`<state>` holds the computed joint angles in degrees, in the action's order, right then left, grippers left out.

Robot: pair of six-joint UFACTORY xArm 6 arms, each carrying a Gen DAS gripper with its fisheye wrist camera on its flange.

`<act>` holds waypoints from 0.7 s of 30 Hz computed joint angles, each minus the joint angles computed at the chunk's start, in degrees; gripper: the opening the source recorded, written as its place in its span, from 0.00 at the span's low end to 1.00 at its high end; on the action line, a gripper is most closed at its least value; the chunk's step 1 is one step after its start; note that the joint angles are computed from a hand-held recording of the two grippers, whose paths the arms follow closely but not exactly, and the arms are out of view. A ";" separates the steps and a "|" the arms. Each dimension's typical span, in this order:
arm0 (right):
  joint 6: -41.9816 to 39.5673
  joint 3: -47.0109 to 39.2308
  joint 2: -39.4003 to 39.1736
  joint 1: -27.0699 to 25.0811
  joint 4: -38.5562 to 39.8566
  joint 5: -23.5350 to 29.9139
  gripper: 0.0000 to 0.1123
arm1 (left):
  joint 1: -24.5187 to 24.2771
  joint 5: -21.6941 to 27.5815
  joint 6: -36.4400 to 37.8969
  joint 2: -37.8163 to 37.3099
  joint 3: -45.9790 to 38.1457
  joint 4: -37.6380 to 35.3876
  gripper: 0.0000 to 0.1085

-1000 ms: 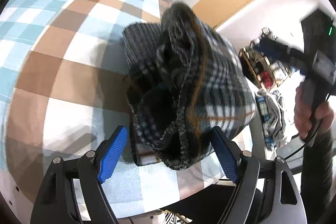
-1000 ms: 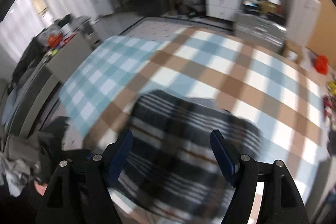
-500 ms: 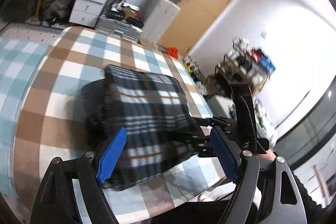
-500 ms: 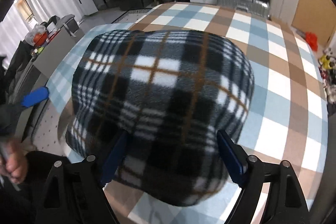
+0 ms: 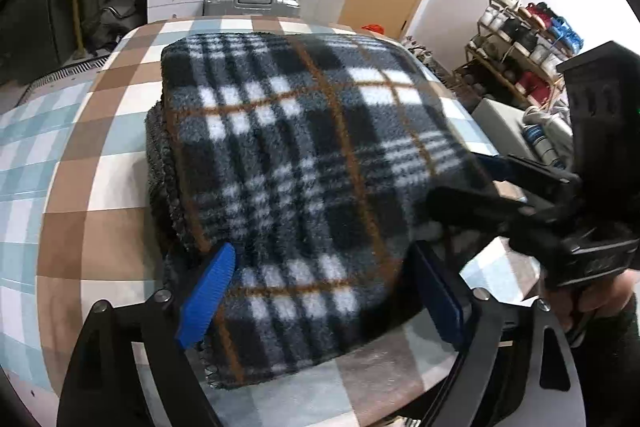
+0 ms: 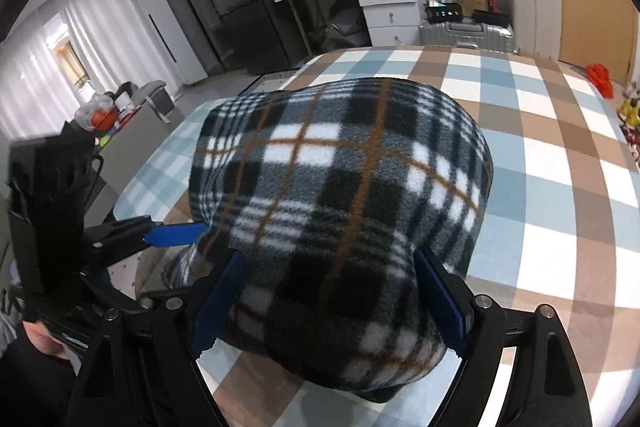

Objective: Fold large clothes

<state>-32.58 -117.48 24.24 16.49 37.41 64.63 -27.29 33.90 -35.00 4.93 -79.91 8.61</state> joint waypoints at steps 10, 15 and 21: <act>-3.72 5.16 -2.86 1.01 -0.50 -3.88 0.82 | 0.66 -1.56 0.48 -0.45 2.06 -0.79 0.87; -6.72 11.80 -6.64 1.82 1.40 -10.09 0.90 | -1.84 0.34 -10.42 -1.51 2.21 14.13 0.88; -5.82 16.32 -10.09 1.47 2.92 -14.60 0.90 | -3.54 0.27 -16.07 -4.95 5.22 23.19 0.87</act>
<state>-38.39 -101.16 14.15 17.96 40.33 50.03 -30.83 34.17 -51.08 -0.02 -74.69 31.80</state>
